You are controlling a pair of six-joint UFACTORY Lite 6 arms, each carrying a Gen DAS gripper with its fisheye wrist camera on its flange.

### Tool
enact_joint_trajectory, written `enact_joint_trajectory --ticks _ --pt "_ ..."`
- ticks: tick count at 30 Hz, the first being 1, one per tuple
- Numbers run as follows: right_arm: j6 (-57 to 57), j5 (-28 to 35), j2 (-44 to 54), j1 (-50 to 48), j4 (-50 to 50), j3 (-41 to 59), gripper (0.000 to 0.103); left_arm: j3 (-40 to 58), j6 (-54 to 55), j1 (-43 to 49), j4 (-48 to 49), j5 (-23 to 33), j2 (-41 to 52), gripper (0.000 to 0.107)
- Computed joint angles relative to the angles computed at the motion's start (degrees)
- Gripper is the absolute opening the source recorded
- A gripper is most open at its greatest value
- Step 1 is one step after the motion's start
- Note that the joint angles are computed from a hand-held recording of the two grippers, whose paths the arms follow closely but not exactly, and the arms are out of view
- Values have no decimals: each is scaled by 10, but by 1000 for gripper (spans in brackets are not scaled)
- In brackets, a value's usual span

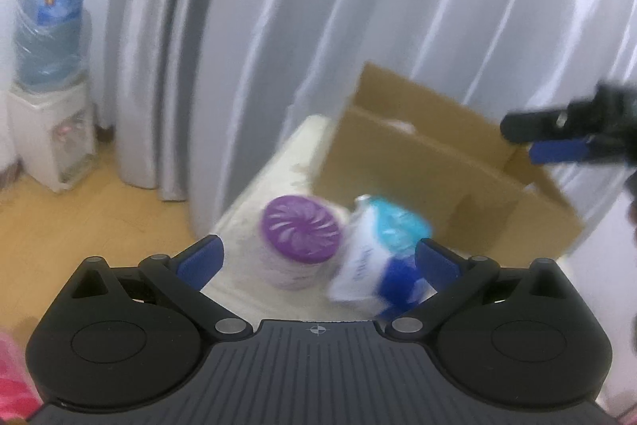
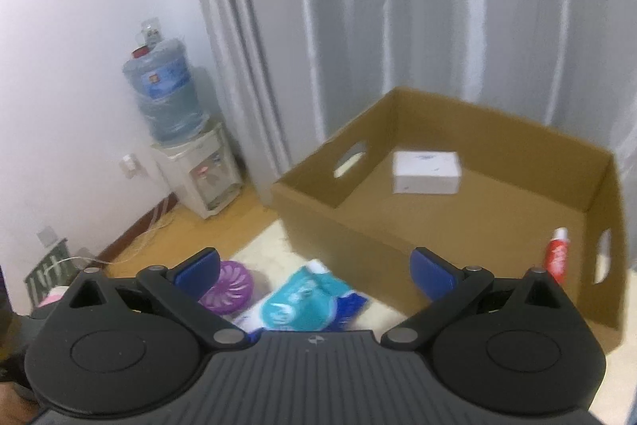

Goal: Organize objects
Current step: 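Move the right gripper back toward the purple air-freshener can, then close the right gripper around the purple can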

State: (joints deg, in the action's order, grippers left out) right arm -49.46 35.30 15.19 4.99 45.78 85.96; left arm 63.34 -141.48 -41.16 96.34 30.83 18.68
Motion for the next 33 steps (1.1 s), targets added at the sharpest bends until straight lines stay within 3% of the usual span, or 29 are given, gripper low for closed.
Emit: enact_joint_trajectory --ticks 7,11,19,24,31,33 --pt "-25 31 78 47 44 47 103 63 181 14 -133 21 62 103" --pt "-7 43 142 75 30 101 103 87 213 18 -137 31 91 103" --pt "30 62 258 117 -8 201 98 68 94 49 -3 -42 92 100" --pt "63 83 316 127 -31 265 91 62 -7 79 94 -90 96 85" --pt "119 119 390 126 -59 358 80 75 -100 104 179 -125 110 79" --pt "124 132 407 124 -60 383 79 85 -121 114 187 -141 119 72"
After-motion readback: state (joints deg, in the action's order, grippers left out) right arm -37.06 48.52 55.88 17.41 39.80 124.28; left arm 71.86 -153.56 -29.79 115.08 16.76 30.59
